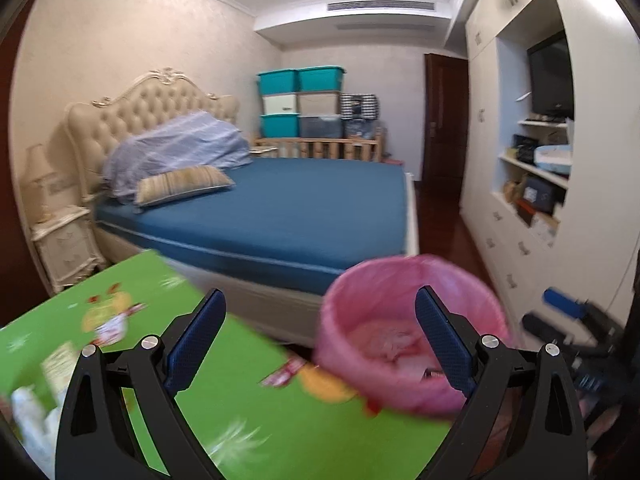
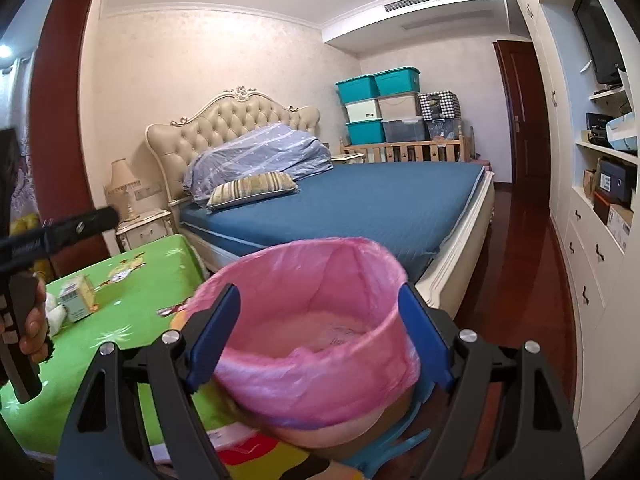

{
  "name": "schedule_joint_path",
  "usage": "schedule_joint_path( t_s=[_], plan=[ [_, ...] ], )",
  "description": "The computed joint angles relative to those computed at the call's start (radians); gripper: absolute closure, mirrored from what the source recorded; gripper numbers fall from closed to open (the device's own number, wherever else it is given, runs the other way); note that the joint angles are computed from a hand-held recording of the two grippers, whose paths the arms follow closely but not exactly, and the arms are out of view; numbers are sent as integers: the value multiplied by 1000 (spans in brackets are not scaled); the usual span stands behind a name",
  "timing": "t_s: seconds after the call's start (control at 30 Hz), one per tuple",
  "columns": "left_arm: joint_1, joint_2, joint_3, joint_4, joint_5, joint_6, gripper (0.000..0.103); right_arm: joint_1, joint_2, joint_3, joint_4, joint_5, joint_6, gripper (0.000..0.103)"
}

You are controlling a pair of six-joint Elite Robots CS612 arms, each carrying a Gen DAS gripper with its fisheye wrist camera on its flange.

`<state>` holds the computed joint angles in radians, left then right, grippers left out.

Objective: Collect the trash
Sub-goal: 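Carry the black box and paper bag to the wastebasket and release them, then return both tools to the table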

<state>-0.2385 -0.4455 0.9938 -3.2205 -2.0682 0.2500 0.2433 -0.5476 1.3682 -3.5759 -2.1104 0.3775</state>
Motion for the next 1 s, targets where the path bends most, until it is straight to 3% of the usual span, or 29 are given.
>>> schedule_joint_path(
  t_s=[0.3,0.5,0.73,1.0],
  plan=[
    [80,-50,121,-30,93,10,14,49,49,-149,112,103,-50,24],
    [149,-76,195,-122,138,-10,14,85,106,-296,219,219,-83,24],
    [224,-93,274,-212,257,-53,14,132,192,-503,385,321,-148,24],
    [283,-93,292,-207,383,-129,14,179,305,-775,609,411,-229,24]
  ],
)
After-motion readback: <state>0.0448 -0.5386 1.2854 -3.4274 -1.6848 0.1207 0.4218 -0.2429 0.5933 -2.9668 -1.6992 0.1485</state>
